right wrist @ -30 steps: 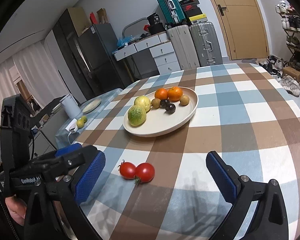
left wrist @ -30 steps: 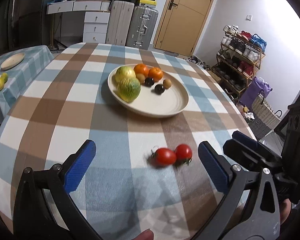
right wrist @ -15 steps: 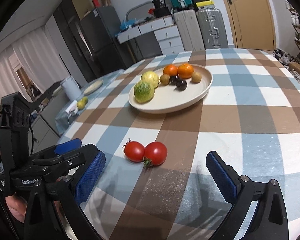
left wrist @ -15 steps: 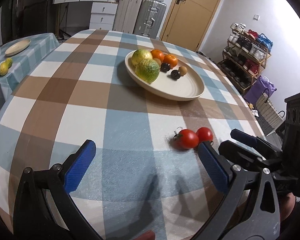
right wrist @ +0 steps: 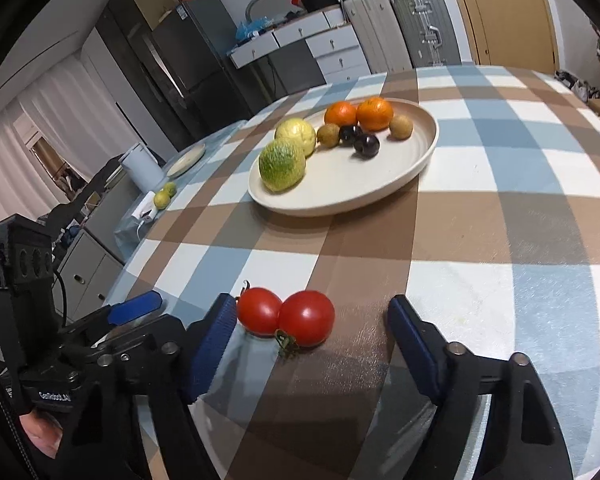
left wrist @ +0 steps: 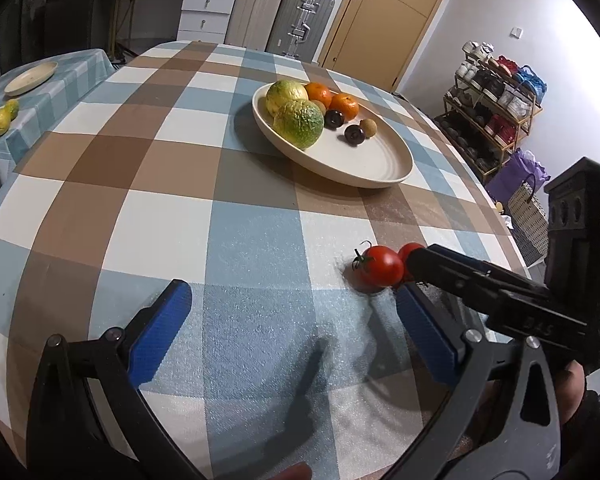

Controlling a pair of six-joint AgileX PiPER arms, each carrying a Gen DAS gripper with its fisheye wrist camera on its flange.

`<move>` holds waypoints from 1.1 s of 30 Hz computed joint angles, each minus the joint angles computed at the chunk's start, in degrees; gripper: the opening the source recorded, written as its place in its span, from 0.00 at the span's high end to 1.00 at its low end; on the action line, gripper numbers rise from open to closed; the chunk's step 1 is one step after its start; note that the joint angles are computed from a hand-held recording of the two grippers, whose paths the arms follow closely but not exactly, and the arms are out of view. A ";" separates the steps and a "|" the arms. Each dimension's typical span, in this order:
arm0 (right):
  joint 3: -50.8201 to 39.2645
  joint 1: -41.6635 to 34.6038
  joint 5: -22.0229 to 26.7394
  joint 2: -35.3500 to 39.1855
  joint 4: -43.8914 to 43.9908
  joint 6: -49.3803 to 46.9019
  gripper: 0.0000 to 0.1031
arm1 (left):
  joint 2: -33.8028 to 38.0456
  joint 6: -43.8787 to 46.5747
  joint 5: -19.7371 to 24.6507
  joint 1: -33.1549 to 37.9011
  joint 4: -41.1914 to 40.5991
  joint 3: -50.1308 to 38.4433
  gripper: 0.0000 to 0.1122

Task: Organize fruits
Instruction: 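Grasp a red tomato with the right gripper while the left gripper grasps the other tomato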

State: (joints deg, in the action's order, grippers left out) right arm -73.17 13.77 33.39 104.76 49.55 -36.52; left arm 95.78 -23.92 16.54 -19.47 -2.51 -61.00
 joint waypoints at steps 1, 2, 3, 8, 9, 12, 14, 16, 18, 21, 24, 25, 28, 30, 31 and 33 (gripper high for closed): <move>-0.15 0.01 0.28 0.22 -0.04 -0.05 0.39 | -0.05 -0.27 -0.09 0.01 0.30 0.07 0.09; -0.37 0.04 0.44 0.43 -0.48 0.49 0.41 | -0.10 -0.45 -0.18 0.01 0.52 0.15 0.09; -0.25 0.03 0.22 0.40 -0.31 0.44 0.47 | -0.06 -0.11 -0.17 0.06 0.18 0.14 0.09; -0.21 -0.22 1.36 0.78 1.84 -2.08 0.70 | 0.47 1.30 1.06 0.05 -1.02 -0.77 0.09; -0.19 -0.16 1.61 0.76 2.34 -2.92 0.71 | 0.56 0.25 1.26 -0.16 0.17 -1.07 0.09; 0.09 -0.24 2.11 0.65 4.19 -5.27 0.71 | 0.75 -0.20 1.68 -0.52 0.96 -1.75 0.09; 0.97 -0.51 1.84 0.04 6.20 -7.37 0.71 | 1.22 -0.95 2.42 -0.97 2.07 -2.74 0.09; 1.89 -1.30 1.89 -0.48 8.97 -9.62 0.71 | 1.59 -1.07 3.01 -1.35 2.46 -3.42 0.09; 2.82 -2.24 2.07 -1.00 11.76 -11.62 0.71 | 2.36 -0.55 3.91 -1.70 2.29 -4.65 0.09; 4.47 -3.94 2.56 -2.15 15.59 -14.83 0.71 | 4.24 -0.39 6.08 -2.41 2.73 -7.45 0.09; 5.69 -5.20 2.99 -3.35 17.01 -17.08 0.71 | 5.97 1.33 7.31 -2.89 1.96 -9.67 0.09; 6.10 -5.57 3.15 -3.85 17.12 -17.79 0.71 | 6.60 1.25 7.75 -3.19 2.24 -10.54 0.09; 7.64 -6.76 2.92 -5.30 18.16 -20.42 0.71 | 8.67 3.36 9.34 -3.87 0.79 -13.42 0.09; 8.33 -7.76 2.98 -6.01 18.35 -21.18 0.71 | 10.14 8.36 10.98 -3.88 -2.94 -15.83 0.09; 8.73 -8.19 2.97 -6.42 18.46 -21.47 0.71 | 10.69 8.77 11.48 -4.19 -2.54 -16.81 0.09; 9.50 -9.11 3.68 -7.36 19.27 -23.09 0.71 | 11.62 7.93 12.14 -4.91 -0.47 -18.53 0.09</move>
State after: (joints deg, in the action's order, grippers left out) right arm -63.67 4.66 37.07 97.40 68.82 -59.61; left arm 107.40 -15.99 28.68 -24.38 -2.98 -79.52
